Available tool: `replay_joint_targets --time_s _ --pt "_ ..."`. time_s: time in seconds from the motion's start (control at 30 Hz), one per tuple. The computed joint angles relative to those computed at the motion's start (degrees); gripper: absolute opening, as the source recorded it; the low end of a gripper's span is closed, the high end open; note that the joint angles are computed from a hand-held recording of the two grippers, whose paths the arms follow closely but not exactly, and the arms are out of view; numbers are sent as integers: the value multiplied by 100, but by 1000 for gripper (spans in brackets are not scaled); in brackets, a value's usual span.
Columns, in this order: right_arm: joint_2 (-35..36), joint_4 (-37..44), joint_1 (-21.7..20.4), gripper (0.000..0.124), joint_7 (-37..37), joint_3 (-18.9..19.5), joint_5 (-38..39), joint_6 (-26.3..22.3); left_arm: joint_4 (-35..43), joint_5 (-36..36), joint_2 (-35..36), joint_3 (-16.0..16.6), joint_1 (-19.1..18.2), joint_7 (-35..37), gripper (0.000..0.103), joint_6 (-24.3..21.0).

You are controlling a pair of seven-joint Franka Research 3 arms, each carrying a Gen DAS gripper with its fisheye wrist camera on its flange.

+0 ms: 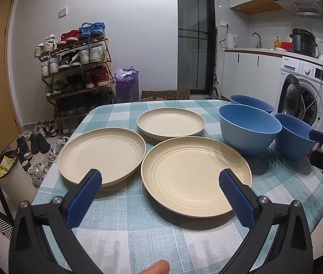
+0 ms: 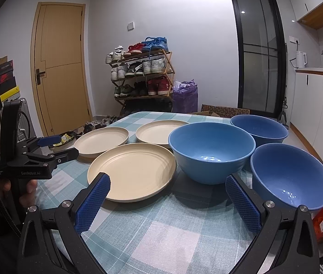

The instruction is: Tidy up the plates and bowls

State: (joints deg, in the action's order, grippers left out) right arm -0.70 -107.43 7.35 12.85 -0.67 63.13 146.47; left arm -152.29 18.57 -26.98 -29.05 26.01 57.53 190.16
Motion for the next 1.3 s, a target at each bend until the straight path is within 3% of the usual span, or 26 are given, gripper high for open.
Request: replay_joint_targets --time_s 0.9,1.07,1.3 --pt "-57 -27 19 103 -17 -21 31 15 63 26 75 264 -274 100 103 -27" --pt "-36 14 9 103 -41 -26 59 -11 100 69 184 551 -576 156 103 -52" --pt "0 60 -2 103 -5 -13 30 -11 130 59 195 256 -259 122 103 -93"
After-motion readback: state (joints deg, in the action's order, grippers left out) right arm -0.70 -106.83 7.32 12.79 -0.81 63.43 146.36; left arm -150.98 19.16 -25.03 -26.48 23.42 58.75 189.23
